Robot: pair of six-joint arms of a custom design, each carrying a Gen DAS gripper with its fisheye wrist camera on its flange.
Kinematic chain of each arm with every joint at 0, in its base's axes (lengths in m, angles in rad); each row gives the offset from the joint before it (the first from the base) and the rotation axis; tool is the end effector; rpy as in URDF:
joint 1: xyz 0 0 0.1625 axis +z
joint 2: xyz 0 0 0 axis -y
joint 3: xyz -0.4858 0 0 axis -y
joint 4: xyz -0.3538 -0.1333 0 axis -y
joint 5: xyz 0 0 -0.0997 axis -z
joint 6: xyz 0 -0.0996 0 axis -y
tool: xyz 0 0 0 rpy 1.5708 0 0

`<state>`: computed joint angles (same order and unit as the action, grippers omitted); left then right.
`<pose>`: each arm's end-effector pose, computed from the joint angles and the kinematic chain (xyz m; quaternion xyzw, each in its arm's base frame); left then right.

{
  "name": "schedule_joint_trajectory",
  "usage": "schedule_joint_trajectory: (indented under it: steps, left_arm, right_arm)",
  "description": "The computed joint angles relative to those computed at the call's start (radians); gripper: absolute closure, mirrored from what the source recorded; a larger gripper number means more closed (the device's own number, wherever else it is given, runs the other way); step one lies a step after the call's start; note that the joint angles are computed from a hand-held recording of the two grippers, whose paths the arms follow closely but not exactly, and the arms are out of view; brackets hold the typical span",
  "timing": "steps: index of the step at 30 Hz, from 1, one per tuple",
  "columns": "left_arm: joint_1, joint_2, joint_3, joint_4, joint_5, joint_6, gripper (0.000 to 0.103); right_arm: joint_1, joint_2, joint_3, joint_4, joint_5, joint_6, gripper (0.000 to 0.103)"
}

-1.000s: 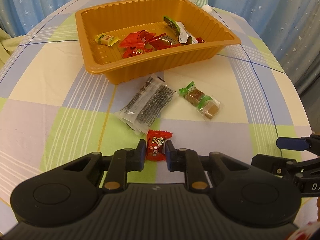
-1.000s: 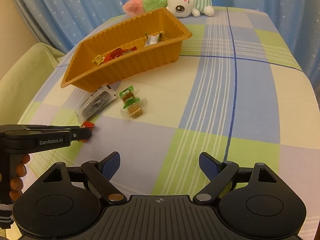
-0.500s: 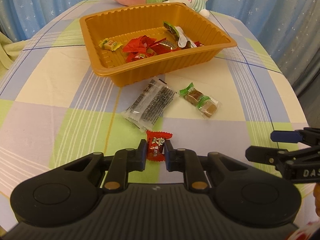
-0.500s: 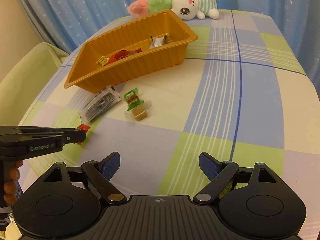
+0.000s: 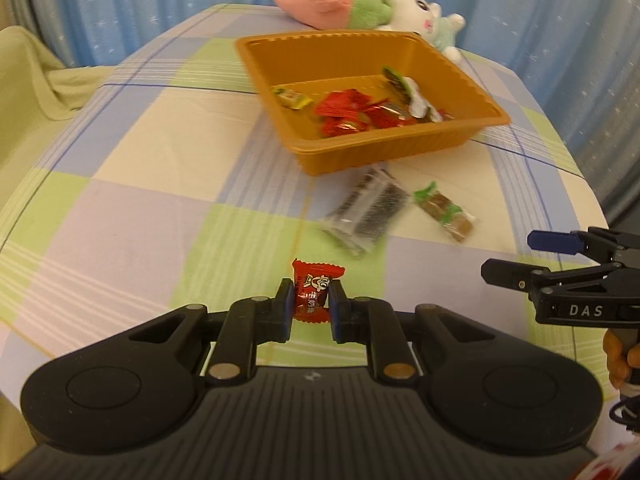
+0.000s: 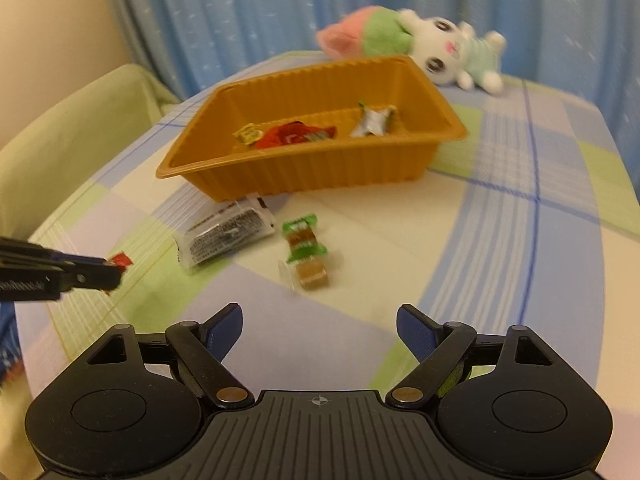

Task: Organize snacks
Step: 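Reach the right gripper around the clear-wrapped brown candy while the left holds the red candy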

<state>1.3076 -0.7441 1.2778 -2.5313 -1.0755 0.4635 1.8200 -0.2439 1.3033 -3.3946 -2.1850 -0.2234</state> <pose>-0.0309 -0.8089 0.2731 0.2882 0.9041 -0.1803 0.2589 0.2642 -0.7303 -0.0185 0.0974 -0.8863 0.3591 0.2759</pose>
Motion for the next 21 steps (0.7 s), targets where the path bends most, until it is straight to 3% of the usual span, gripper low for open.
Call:
schedule_joint_trajectory:
  steps: [4, 17, 21]
  left_arm:
    - [0.007, -0.005, -0.007, -0.012, 0.015, -0.010, 0.087]
    - [0.020, -0.009, -0.030, -0.018, 0.043, -0.025, 0.087]
    - [0.022, -0.005, -0.042, -0.010, 0.045, -0.024, 0.087]
  right_arm:
    - [-0.014, 0.023, -0.063, 0.037, 0.024, -0.050, 0.030]
    - [-0.030, 0.073, -0.196, 0.139, 0.018, -0.094, 0.056]
    - [-0.025, 0.082, -0.192, 0.116, 0.012, -0.108, 0.057]
